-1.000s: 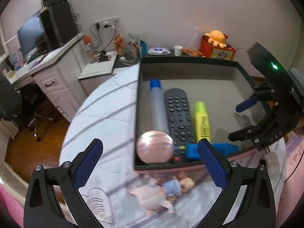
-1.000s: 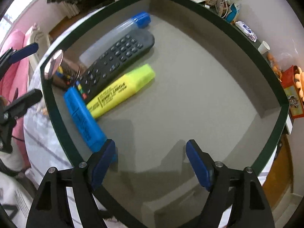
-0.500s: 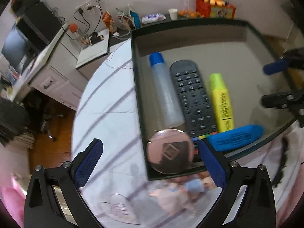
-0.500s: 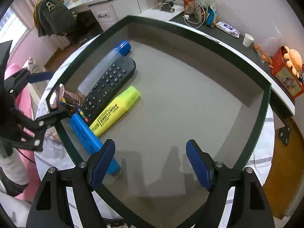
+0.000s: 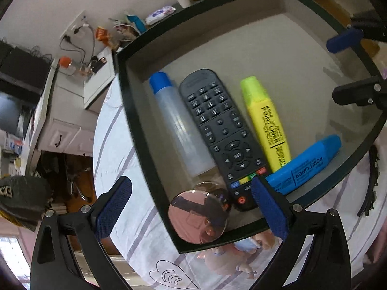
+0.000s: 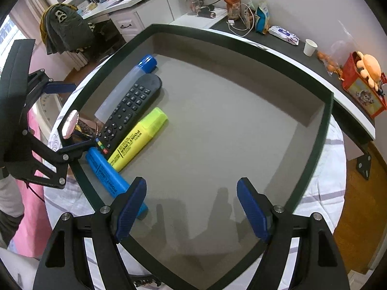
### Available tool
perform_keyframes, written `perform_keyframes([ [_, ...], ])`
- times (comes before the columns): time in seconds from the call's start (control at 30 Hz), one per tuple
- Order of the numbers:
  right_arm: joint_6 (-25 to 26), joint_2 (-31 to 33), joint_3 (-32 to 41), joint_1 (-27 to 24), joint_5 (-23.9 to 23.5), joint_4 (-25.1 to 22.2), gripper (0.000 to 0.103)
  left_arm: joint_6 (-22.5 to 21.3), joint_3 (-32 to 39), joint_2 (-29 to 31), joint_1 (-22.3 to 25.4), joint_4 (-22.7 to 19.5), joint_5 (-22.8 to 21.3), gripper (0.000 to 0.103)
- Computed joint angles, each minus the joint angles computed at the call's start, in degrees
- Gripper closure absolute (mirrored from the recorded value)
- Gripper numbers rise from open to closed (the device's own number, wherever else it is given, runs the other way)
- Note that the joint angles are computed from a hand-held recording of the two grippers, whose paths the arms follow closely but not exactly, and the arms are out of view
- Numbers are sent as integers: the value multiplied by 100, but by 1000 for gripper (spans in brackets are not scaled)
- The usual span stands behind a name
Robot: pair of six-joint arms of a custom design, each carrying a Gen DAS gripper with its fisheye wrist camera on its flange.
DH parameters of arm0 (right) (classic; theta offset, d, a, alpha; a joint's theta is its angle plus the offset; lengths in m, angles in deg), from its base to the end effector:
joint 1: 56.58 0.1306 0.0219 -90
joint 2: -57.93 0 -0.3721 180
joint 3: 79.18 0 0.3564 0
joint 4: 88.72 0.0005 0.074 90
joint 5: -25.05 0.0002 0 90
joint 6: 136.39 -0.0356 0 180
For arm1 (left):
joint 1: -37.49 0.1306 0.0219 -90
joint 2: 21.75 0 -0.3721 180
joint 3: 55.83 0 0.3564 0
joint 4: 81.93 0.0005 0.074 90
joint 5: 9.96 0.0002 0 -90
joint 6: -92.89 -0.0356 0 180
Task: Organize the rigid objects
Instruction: 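Push the blue marker with the right gripper against the yellow highlighter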
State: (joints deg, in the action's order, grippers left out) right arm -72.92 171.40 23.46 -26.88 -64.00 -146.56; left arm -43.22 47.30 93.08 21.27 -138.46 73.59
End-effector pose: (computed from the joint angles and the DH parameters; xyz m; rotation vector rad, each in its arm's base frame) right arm 0.4868 0.2764 0.3028 -0.0730 2.7957 0.2277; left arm 0.5459 -0.1552 0.2944 1.4174 2.4021 0.2901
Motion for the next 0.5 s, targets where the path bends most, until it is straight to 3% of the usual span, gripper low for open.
perform_keyframes([
  [0.33,-39,-189,-265,-56,2,188,24,-471,-174,-163,-363,59,-73,5],
  [0.5,-99,-300,-367,-56,-31,262,24,-392,-69,-100,-474,-114,138,5],
])
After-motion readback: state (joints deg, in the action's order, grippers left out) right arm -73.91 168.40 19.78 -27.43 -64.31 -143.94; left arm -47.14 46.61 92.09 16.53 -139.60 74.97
